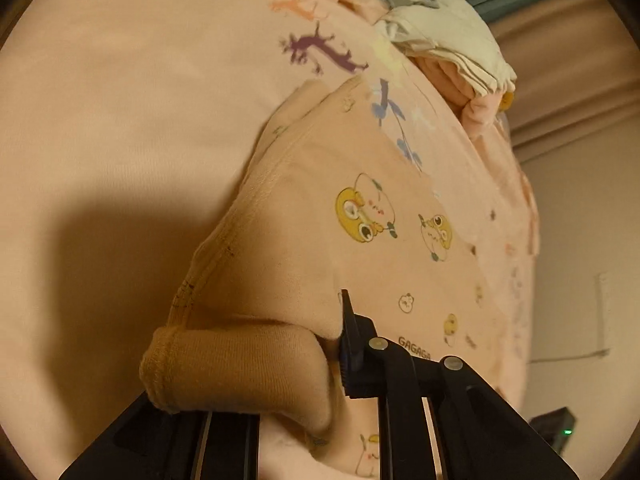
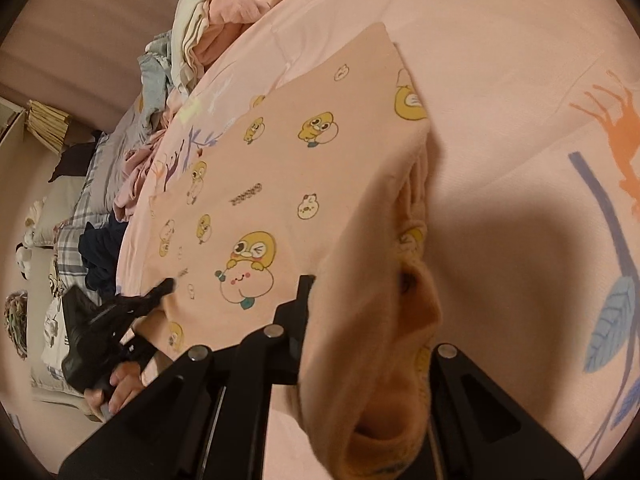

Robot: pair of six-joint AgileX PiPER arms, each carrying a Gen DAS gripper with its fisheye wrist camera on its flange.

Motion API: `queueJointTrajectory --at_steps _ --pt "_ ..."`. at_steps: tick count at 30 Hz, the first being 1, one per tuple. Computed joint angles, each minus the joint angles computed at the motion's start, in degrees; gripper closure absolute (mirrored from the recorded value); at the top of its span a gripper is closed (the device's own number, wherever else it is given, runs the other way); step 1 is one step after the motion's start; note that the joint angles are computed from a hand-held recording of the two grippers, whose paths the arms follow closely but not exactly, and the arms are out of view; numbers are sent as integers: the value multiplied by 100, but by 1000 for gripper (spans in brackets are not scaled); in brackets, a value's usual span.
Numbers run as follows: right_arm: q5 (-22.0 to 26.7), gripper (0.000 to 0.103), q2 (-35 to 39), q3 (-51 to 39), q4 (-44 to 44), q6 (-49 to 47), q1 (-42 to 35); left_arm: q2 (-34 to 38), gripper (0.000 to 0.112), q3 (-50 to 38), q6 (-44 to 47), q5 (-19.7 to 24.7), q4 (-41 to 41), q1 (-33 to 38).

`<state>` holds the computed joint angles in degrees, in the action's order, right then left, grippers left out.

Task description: Fold small clothes

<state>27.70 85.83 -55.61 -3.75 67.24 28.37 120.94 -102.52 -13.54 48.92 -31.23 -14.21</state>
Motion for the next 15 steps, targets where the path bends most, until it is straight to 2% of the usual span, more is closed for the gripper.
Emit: queueJointTrajectory --at_steps 4,6,10,12,15 --pt "-204 95 -208 216 65 26 -66 -845 103 909 -867 -972 1675 -637" --pt "-512 95 -530 465 -415 481 -15 -1067 103 1156 -1002 -1171 2042 -798" --pt "-400 96 -1008 568 -747 669 38 -1624 104 1766 -494 -1381 1417 -853" --pt "-376 96 -1286 683 -770 639 56 -1920 104 2087 -288 -1470 1369 -910" --pt "127 95 -1529 705 -782 571 64 -2202 104 2518 -38 -1470 1352 -1009"
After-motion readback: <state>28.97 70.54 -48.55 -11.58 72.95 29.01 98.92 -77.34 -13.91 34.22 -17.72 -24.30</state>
